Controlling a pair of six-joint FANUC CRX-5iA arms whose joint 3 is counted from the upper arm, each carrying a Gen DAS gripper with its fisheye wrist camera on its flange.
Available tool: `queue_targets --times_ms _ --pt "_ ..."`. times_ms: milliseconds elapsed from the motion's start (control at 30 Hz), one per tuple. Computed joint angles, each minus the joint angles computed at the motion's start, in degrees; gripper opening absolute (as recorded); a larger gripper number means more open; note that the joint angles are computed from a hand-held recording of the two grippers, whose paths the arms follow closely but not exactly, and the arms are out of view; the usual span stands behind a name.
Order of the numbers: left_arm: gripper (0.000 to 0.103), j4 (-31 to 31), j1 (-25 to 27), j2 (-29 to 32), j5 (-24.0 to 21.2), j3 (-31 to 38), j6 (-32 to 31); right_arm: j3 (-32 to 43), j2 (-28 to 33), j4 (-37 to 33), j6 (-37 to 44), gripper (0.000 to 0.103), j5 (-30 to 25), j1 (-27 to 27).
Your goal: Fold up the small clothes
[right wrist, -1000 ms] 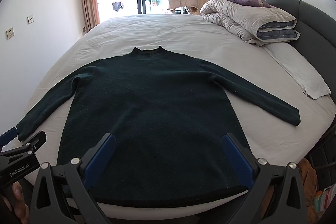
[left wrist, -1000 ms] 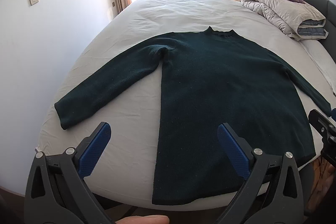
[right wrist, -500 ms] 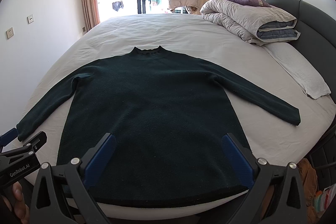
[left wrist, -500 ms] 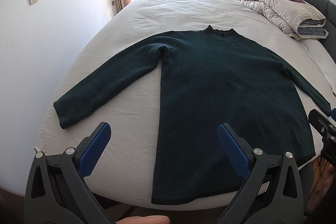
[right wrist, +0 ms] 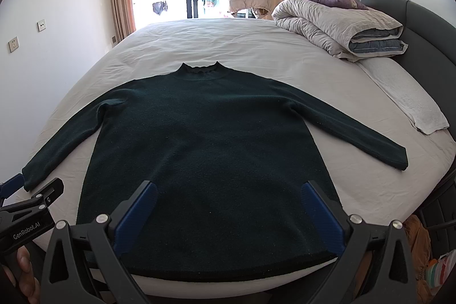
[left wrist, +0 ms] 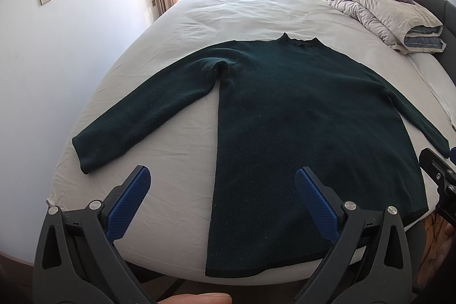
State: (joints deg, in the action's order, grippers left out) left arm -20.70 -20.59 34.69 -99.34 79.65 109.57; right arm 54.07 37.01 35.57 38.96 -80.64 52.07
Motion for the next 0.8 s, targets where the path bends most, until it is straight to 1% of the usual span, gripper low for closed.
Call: queue_targets --times_ms 800 --pt "0.103 0.2 -0.1 -0.1 0.1 -0.6 0.3 0.1 0.0 -0.1 0.1 0.103 -0.1 0.0"
